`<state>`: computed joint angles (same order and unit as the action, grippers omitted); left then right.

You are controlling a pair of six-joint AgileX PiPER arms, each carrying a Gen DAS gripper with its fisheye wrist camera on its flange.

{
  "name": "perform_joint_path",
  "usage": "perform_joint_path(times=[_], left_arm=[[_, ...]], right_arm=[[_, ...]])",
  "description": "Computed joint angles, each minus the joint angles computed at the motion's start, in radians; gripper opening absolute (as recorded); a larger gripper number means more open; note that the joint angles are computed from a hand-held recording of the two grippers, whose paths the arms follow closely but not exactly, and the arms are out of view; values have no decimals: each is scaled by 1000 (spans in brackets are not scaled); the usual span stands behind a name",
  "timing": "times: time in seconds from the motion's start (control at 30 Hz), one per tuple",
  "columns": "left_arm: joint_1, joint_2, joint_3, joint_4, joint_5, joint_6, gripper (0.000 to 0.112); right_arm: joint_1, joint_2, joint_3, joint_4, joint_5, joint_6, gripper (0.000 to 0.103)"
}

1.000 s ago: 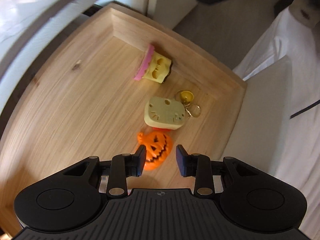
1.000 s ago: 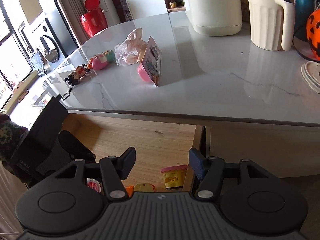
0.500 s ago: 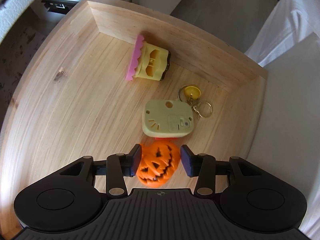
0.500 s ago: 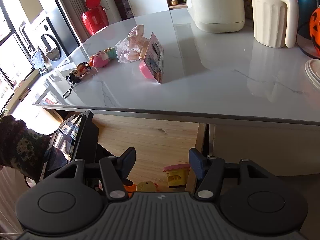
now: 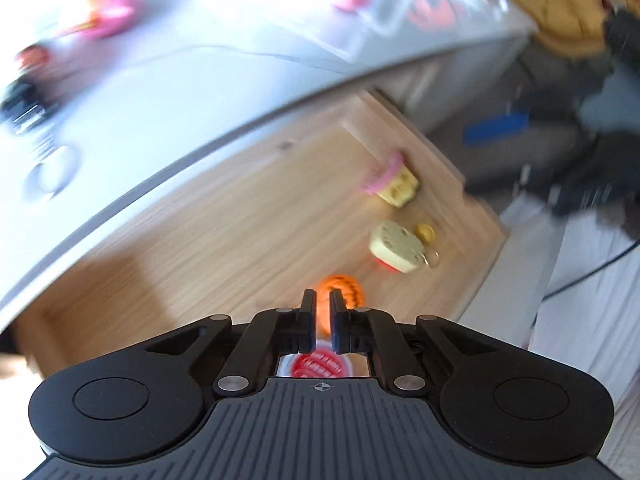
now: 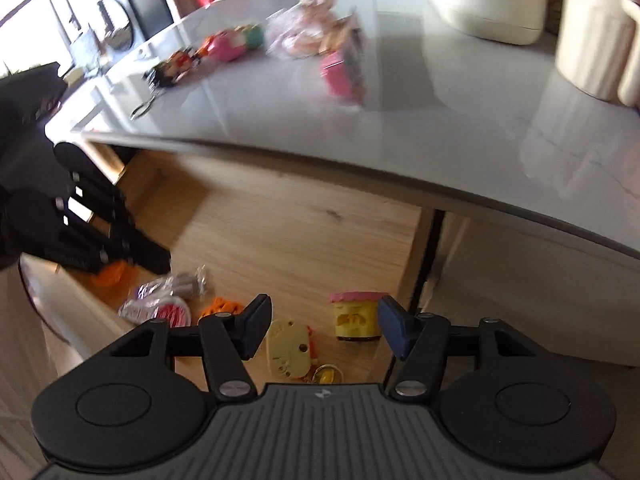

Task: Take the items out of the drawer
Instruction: 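Lift the jack-o'-lantern out of the drawer with the left tool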

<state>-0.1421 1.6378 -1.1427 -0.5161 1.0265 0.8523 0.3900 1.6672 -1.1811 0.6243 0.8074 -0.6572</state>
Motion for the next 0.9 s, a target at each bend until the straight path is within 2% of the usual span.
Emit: perform_joint_path(times=[0.1,0.2,0.3,0.37,0.43,0.57,0.67,0.73,0.9], left_arm=[[51,6,29,-39,-11,59,7],[38,13,13,22,-28,62,9],[28,21,-9,-2,28,142,12],[15,44,-40,11,59,180,13],[-60,87,-92,67,72,114,13],[-184,195,-209,193,107,-101,13],[-281,206,-164,289,17,-248,14],[-320,230,-164,323,-16,-304,15],[-389,268,-210,404,13,-389,19]], right_arm=[[102,79,-119,-143,90,83,59],[182,175,-246,-251,169,140,59],[219,221,-308,-333,181,196,59],[194,217,-305,-308,187,194,59],[160,195,-284,-282,193,177,59],[99,126,-183,-260,138,152,59],[34,88,-105,-194,93,126,59],[9,65,-69,-158,58,104,59],[-59,40,-33,-26,46,1,58]])
